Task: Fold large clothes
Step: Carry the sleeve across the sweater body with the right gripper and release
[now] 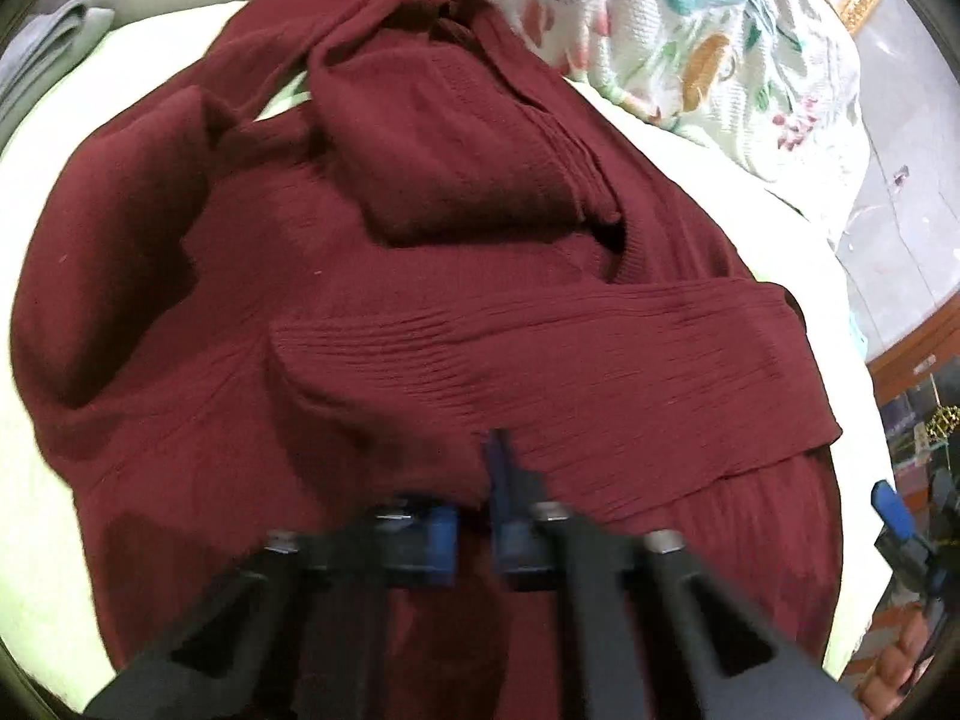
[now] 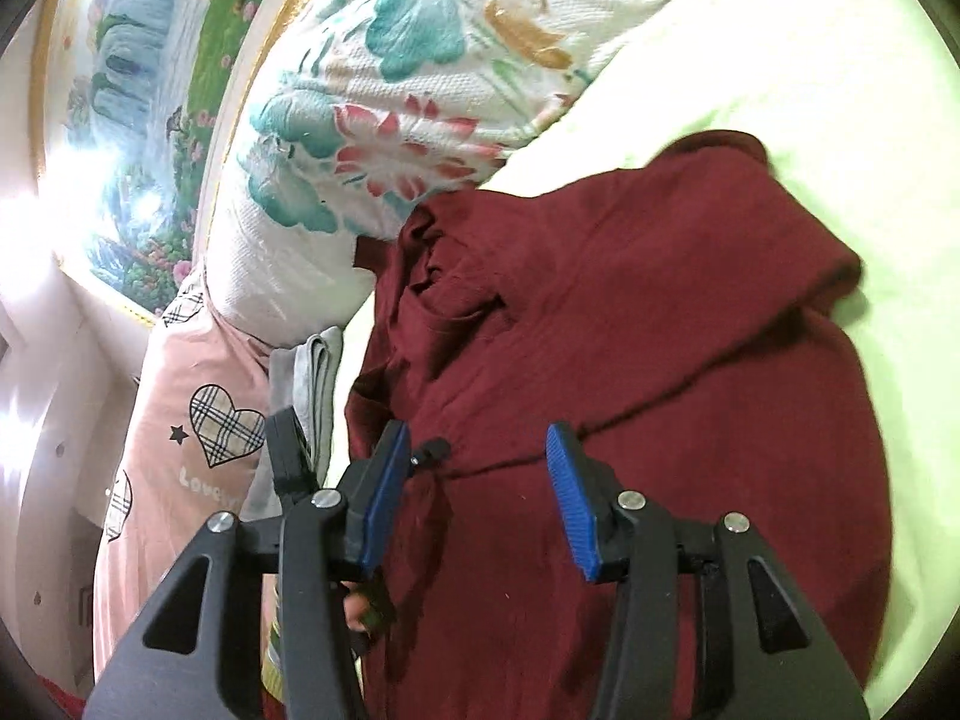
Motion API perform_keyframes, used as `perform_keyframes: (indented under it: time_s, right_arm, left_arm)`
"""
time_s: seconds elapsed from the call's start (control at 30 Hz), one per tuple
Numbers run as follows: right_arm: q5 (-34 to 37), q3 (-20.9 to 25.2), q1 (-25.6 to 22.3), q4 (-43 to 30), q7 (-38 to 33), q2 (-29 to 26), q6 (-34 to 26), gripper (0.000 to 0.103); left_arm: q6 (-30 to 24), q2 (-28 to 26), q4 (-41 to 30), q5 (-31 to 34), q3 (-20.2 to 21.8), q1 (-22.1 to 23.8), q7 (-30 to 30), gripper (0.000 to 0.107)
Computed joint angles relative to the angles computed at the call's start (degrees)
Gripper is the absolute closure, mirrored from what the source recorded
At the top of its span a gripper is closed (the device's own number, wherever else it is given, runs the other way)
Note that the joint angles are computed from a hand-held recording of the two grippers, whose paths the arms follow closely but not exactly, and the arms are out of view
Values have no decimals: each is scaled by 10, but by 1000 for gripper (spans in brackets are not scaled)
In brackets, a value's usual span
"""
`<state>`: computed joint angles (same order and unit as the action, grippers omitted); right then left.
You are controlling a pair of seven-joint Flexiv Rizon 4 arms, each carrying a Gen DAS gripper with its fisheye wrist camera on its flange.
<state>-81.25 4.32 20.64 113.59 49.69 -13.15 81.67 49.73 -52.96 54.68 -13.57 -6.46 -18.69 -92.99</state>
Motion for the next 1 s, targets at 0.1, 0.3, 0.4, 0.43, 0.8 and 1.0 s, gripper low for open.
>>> perform_keyframes:
  time_s: [0.1, 0.3, 0.4, 0.43, 0.8, 1.0]
  right_arm:
    - [30, 8, -1, 20, -12, 13, -19, 54]
    - [190, 43, 9, 53, -158, 63, -156, 54]
    - [282, 49, 12, 28, -264, 56, -219, 52]
    - [305, 47, 12, 11, -300, 47, -237, 46]
    - [551, 34, -9, -92, -566, -60, -246, 87]
    - [491, 0, 1, -49, -527, -7, -277, 90]
  left_arm:
    - [35, 18, 19, 26, 20, -10, -5, 103]
    - [66, 53, 60, 67, 55, -2, -39, 103]
    - [62, 50, 54, 78, 62, -3, -54, 103]
    - [60, 50, 53, 84, 69, -6, -69, 103]
    - [59, 52, 59, 96, 49, 3, -76, 102]
    - [52, 37, 39, 73, 34, -2, -36, 102]
